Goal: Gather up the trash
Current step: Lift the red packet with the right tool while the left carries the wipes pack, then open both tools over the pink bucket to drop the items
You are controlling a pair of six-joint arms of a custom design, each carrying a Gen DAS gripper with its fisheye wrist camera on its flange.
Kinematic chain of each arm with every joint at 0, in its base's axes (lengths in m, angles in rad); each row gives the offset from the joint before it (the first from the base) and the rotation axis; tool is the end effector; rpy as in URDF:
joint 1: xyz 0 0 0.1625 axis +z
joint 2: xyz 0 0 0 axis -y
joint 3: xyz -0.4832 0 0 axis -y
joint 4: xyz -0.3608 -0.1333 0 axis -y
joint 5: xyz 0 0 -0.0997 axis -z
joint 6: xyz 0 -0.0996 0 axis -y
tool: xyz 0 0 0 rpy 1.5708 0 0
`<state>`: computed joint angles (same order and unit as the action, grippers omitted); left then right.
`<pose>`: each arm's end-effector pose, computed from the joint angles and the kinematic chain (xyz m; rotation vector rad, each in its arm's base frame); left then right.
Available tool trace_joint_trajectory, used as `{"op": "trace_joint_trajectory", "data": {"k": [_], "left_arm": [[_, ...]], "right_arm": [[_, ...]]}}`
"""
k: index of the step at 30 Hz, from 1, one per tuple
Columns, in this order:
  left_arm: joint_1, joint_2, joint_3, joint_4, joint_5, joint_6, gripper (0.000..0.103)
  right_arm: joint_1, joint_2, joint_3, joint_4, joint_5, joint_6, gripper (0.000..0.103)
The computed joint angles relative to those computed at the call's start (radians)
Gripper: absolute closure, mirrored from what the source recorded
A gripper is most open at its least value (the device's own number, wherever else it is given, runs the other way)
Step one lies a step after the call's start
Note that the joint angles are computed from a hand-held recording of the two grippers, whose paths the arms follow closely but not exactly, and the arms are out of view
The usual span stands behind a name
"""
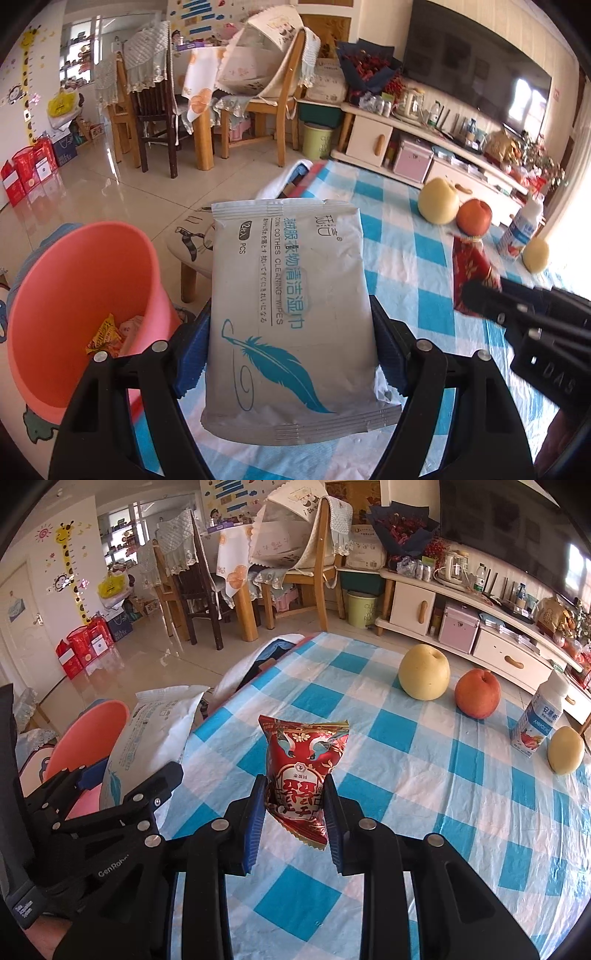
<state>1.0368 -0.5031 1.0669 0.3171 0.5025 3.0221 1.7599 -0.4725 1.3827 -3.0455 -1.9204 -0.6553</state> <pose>-0.1572 -0.6993 0.1022 -0.0046 2.1344 -1.1068 0.2452 -0.7533 0.0718 0.9467 -2.4335 0.6294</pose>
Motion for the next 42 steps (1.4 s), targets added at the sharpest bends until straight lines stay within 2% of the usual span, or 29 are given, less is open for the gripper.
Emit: {"op": "trace_joint_trajectory", "data": {"k": [9,15,22,27,31,33,36,40,42], "left_arm": [[0.011,-0.151,0.187,-0.207,-0.056,-0.029,0.026],[0.037,-0.244,0.283,-0.293,-0.102,-0.149,0.026],[0.090,-0.323,0.352,-0.272,-0.108,-0.412,0.025],[0.117,-0.333,0.356,-0.232,-0.098,-0.534,0.025],[0.139,-0.329,0.340,-0.163,-0.073,-0.625,0.024],[0.140,-0.343,0.356,-0.201,-0.077,-0.599,0.023],[0.139,-0.342,0.355,-0.244,-0.094,-0.537,0.018],[0.124,-0.337,0.359,-0.333,-0.111,-0.397,0.015],[0.116,-0.335,0.361,-0.382,-0.109,-0.312,0.015]], "right_arm": [[0.041,0.016,0.023,0.001,0.035,0.013,0.072],[0.084,0.044,0.001,0.061,0.091,0.033,0.072],[0.142,0.110,-0.088,0.159,0.157,0.034,0.072],[0.170,0.172,-0.180,0.238,0.190,0.056,0.071],[0.176,0.214,-0.255,0.320,0.196,0.101,0.061],[0.175,0.217,-0.257,0.311,0.189,0.113,0.056],[0.167,0.197,-0.216,0.257,0.177,0.116,0.038],[0.146,0.151,-0.138,0.175,0.146,0.122,0.024],[0.134,0.125,-0.095,0.130,0.125,0.118,0.021]]}}
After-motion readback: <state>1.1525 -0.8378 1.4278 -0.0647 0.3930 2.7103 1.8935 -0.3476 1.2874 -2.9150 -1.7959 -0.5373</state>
